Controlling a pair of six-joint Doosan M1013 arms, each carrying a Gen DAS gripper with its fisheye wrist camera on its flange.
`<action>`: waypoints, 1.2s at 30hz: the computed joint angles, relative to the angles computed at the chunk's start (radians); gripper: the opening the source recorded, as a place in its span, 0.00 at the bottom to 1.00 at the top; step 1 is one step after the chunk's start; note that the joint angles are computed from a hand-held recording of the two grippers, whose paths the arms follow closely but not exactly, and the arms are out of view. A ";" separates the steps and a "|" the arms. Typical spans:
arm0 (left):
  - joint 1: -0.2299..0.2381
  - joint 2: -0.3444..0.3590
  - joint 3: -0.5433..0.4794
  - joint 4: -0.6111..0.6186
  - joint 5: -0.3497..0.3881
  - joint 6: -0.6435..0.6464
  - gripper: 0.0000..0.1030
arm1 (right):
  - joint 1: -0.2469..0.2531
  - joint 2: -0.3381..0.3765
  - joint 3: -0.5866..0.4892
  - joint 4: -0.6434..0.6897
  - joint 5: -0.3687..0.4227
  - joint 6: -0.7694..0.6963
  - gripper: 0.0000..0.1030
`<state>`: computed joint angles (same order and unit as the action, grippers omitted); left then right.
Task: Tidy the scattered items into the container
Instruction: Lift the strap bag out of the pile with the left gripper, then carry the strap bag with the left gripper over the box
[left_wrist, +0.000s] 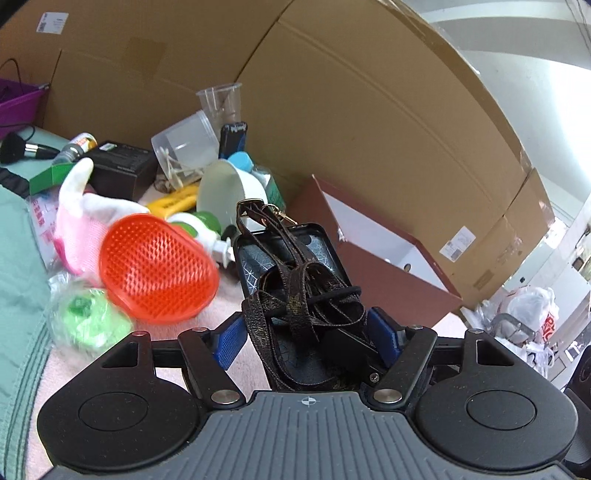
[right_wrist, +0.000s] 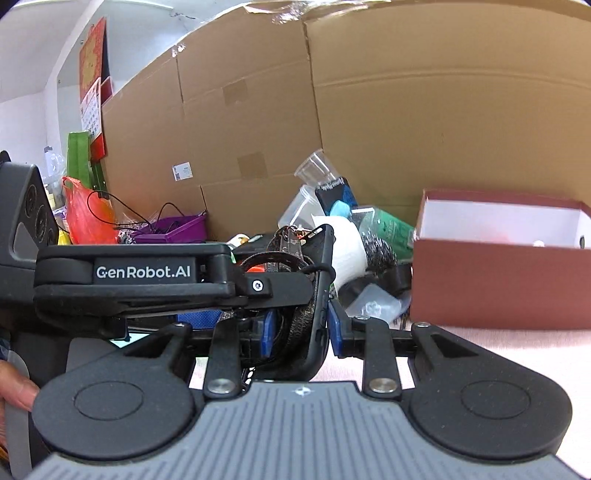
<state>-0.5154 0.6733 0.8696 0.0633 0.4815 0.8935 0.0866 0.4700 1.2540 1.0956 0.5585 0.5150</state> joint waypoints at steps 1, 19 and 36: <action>-0.002 0.003 -0.005 -0.005 0.009 0.010 0.71 | -0.002 -0.002 0.004 -0.011 0.001 0.014 0.32; 0.006 0.090 -0.102 -0.236 0.205 0.194 0.80 | -0.046 0.003 0.025 -0.272 0.098 0.399 0.47; -0.001 0.099 -0.124 -0.228 0.246 0.310 0.76 | -0.060 0.036 -0.005 -0.234 0.176 0.379 0.39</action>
<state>-0.5160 0.7722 0.7454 -0.1644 0.7277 1.2039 0.0261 0.5060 1.2491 0.8618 0.7346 0.8940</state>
